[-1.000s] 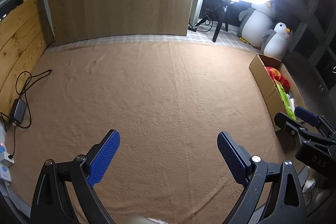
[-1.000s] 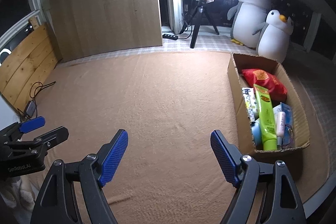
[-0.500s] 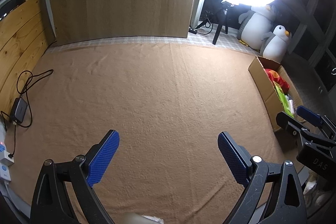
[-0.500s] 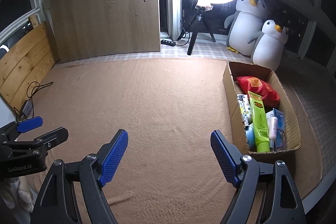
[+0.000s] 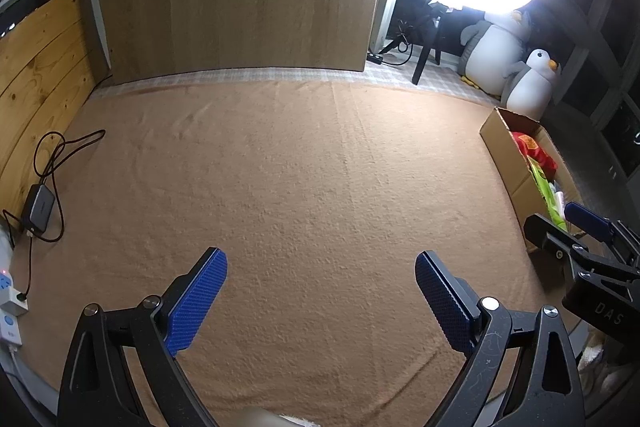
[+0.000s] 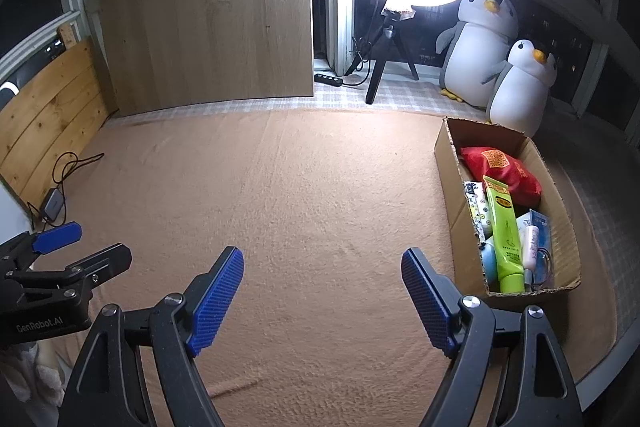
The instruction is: Organize objects
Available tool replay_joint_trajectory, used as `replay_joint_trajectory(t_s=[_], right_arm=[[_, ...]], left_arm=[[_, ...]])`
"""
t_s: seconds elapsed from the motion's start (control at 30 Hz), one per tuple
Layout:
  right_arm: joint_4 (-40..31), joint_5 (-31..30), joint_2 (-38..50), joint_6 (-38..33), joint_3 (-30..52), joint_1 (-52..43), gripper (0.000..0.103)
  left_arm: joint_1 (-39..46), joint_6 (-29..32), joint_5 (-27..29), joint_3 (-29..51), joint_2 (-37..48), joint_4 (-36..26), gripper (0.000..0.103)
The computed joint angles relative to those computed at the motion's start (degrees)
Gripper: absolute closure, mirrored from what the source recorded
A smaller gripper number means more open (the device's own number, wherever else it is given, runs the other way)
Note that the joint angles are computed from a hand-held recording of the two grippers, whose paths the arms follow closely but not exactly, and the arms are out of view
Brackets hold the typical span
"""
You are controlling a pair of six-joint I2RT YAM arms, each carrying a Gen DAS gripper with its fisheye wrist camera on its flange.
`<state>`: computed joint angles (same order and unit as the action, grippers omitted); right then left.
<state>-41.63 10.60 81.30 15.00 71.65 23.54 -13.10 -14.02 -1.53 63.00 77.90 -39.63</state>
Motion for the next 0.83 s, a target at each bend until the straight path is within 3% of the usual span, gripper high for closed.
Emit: replay_joint_trajectory(t_s=[0.83], right_arm=[[0.6, -1.6, 2.2, -0.8, 0.3, -1.3, 0.024]], left_arm=[[-1.1, -0.9, -0.8, 0.3, 2.7, 1.7, 0.005]])
